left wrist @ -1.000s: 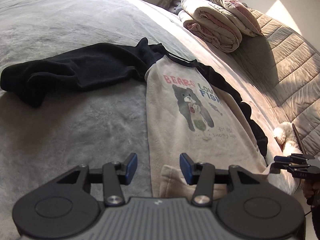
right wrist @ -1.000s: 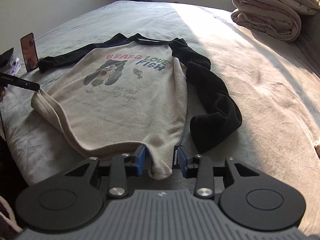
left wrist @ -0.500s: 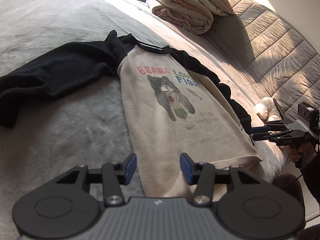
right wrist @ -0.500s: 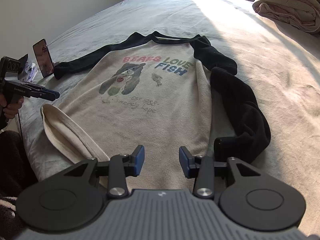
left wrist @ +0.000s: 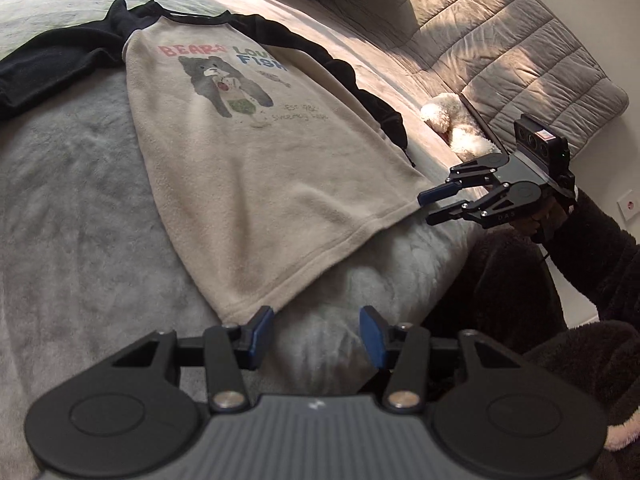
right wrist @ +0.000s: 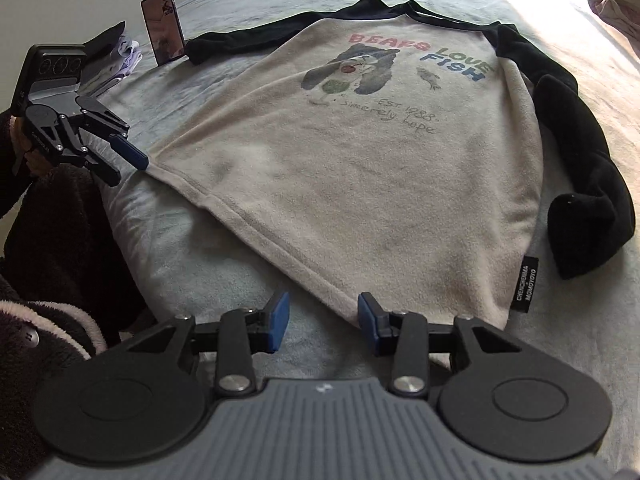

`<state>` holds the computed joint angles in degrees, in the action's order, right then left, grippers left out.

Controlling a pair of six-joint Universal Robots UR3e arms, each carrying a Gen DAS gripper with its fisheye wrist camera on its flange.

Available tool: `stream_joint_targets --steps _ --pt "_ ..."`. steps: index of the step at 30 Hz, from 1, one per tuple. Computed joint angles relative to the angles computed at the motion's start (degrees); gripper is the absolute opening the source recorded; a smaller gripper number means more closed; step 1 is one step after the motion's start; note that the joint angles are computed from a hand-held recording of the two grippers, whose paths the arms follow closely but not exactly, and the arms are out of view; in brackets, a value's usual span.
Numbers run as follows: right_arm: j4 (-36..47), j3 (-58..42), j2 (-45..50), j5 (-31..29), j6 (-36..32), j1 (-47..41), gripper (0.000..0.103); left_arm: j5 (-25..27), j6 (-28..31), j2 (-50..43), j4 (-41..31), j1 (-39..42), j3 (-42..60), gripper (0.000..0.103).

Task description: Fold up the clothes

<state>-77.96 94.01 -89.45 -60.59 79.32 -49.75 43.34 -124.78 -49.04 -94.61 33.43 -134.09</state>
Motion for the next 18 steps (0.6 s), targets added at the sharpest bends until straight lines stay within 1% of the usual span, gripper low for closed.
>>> stream_joint_targets --steps 3,4,5,8,10,11,13,14,15,16,17,18 --pt "-1.20 -0.03 -0.73 1.30 1.24 -3.85 0.042 -0.66 1.02 7.55 -8.50 6.58 -0.79 0.050" --pt "-1.62 -0.43 -0.35 1.85 2.50 -4.82 0.042 -0.93 1.38 9.50 -11.40 9.06 -0.89 0.050" --pt "-2.14 -0.94 0.21 2.47 4.20 -5.80 0.042 -1.05 0.74 10.64 -12.79 10.93 -1.12 0.051" --pt "-4.88 -2.14 2.32 3.88 10.51 -7.53 0.042 -0.81 -2.85 11.84 -13.75 14.03 -2.28 0.050" --pt "-6.43 -2.97 4.55 4.24 14.57 -7.61 0.042 -1.05 -6.48 10.97 -11.36 13.56 -3.62 0.049" --pt "-7.19 -3.46 5.82 4.38 16.69 -7.53 0.042 -1.17 -8.59 10.56 -9.75 13.15 -4.39 0.049" --pt "-9.01 -4.36 8.47 3.55 22.22 -6.34 0.041 -1.12 -16.04 9.99 -1.98 10.15 -7.06 0.042" --pt "-9.38 -4.89 9.73 2.79 24.78 -5.46 0.034 -0.96 -19.67 9.69 2.65 8.11 -8.35 0.036" --pt "-9.59 -4.90 10.40 2.52 26.37 -4.89 0.029 -0.65 -23.33 9.14 7.50 6.03 -9.61 0.034" --pt "-9.84 -4.13 10.14 2.83 26.64 -4.65 0.029 -0.18 -26.91 8.28 12.49 3.89 -10.75 0.034" --pt "-10.25 -3.28 9.53 3.03 26.64 -4.41 0.029 0.56 -30.02 6.96 17.28 1.62 -11.41 0.030" --pt "-10.67 -2.42 8.77 3.09 26.57 -4.15 0.023 1.46 -32.92 5.47 21.79 -0.58 -11.88 0.020"
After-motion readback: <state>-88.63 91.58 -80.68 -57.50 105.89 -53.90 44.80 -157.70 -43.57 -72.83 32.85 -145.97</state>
